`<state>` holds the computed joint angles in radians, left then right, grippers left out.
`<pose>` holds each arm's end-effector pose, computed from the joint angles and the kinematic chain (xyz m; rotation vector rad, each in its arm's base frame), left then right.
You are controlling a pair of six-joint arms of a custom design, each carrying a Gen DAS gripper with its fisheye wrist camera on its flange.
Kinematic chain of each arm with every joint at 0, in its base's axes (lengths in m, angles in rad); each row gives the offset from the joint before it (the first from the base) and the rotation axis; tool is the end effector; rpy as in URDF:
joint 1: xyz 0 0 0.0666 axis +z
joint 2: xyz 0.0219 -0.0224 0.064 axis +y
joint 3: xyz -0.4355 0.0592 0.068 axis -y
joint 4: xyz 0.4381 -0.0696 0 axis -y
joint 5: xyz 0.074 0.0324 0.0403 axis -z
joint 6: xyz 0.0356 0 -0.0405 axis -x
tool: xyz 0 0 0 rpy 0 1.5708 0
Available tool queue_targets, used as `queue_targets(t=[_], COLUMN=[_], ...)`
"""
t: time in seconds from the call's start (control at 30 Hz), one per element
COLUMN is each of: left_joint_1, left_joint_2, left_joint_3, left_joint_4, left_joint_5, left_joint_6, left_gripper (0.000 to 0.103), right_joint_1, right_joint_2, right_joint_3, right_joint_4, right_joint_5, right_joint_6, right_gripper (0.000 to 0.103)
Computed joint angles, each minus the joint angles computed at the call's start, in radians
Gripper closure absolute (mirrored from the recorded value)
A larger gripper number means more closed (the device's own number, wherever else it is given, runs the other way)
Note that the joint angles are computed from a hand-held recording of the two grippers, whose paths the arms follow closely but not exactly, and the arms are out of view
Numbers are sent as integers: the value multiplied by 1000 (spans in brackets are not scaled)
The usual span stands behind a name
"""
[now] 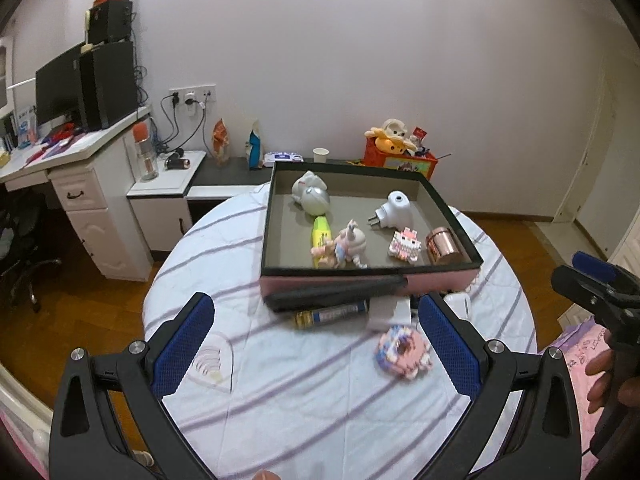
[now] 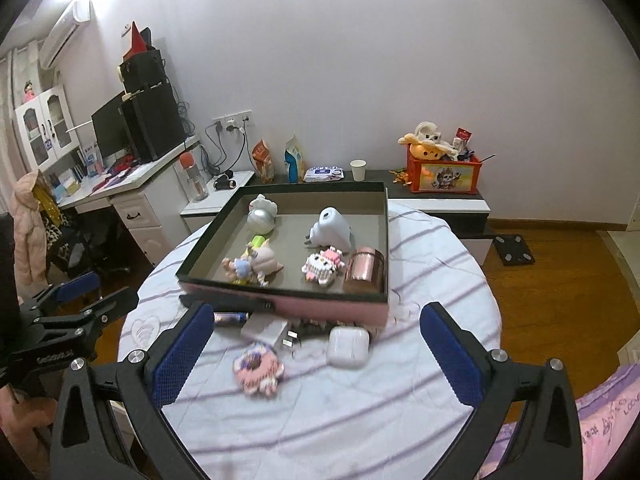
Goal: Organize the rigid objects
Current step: 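Withdraw both tools from the tray toward the remaining items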
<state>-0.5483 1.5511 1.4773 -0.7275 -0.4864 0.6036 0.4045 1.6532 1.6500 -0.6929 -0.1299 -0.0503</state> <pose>0.5132 -0.2944 0.4592 -0.2879 2.2405 -0.0280 0.5935 0.2586 0.4874 -0.4717 2.2404 0.3862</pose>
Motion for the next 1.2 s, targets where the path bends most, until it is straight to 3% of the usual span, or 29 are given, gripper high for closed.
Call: queue_targets(t=[0.17, 0.47, 1.2], left_joint_1=[-33, -60, -64], left_joint_2=[-35, -64, -32], left_joint_3=[-50, -127, -116], left_joint_4=[-15, -45, -39], left_joint_5=[-25, 0, 45], left_joint_6=[53, 154, 141], left_gripper=[0, 0, 0], right_joint_1=[8, 17, 12], right_joint_2=[-55, -80, -63], right_joint_3=[-82, -170, -163], right_joint_4=[19, -4, -24], right_joint_5=[11, -1, 5], right_joint_6=[-20, -43, -46], right_gripper=[0, 0, 0])
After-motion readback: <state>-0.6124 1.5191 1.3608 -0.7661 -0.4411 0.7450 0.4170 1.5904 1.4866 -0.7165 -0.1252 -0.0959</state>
